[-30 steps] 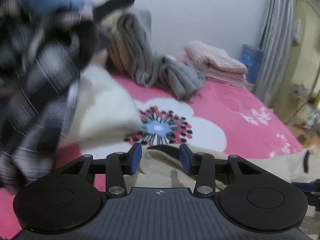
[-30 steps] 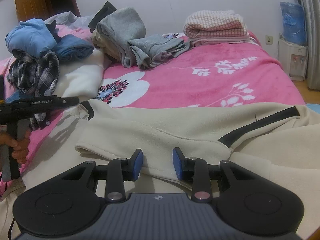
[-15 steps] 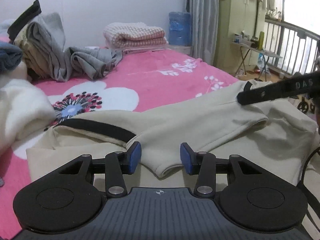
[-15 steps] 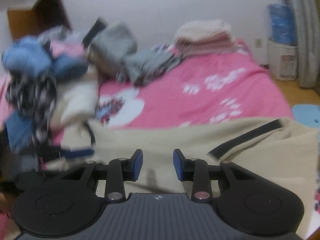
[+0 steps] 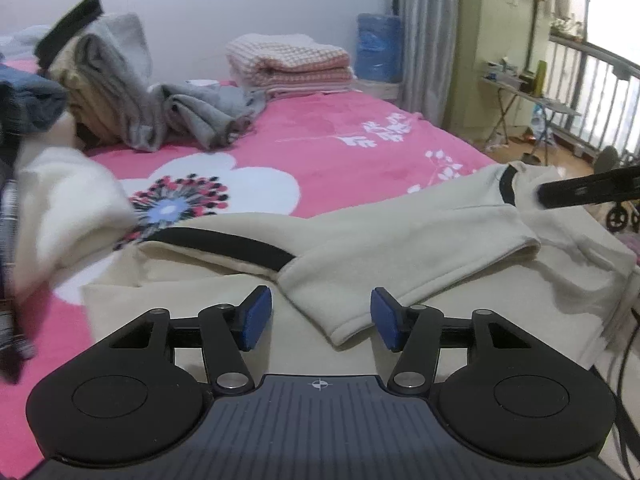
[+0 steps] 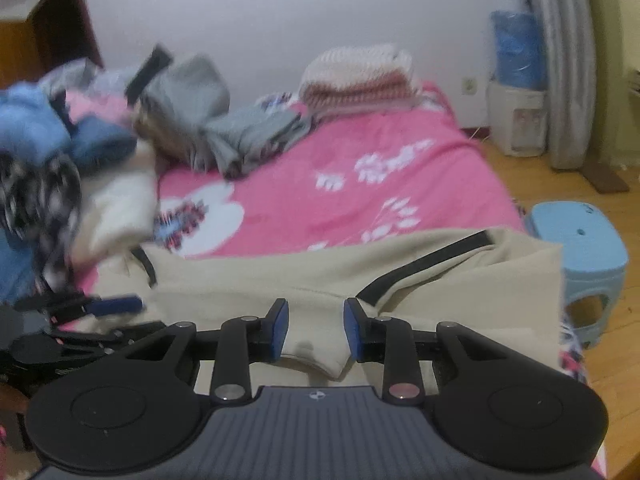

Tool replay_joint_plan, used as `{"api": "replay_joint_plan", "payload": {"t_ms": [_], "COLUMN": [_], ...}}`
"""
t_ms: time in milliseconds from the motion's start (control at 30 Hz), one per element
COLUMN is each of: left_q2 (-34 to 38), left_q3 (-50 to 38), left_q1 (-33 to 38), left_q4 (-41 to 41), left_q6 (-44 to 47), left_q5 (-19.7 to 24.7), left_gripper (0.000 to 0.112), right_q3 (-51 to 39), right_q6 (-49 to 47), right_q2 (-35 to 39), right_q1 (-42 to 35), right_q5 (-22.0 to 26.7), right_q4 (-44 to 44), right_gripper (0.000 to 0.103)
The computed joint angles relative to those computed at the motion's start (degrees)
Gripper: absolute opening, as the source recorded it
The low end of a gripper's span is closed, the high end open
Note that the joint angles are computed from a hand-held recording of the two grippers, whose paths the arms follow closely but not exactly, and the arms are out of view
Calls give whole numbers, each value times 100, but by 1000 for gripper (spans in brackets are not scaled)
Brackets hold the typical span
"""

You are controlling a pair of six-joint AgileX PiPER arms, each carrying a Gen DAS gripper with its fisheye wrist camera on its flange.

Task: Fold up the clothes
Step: 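Withdraw both open grippers from the folded sweatshirt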

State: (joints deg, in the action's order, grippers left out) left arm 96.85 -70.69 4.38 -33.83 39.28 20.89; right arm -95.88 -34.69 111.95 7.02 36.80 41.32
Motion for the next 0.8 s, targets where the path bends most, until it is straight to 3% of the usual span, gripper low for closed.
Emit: {"api": "replay_joint_plan", "payload": {"t_ms": [267, 467, 600, 800], "left_q2": [-1220, -2449, -3189, -4337], "left_q3": [27, -26, 232, 953], "left_q1": [-75, 101, 197, 518], "left_q4": [1453, 1515, 1658, 1911], "left_q6": [-1294, -1832, -1982, -2095], "left_q5": [1167, 3105, 3998, 4354], "left_gripper": [57, 64, 67, 68], "right_q3": [1222, 2204, 2794, 3186], "right_q6": [-317, -682, -710, -496], "right_q2": [-1326, -2659, -3470, -4148], "right_q1": [-440, -785, -860, -834], "right_q5": [55, 591, 903, 1475], "right_q4": [995, 1506, 1606, 1765], "right_gripper": [37, 42, 45, 45]}}
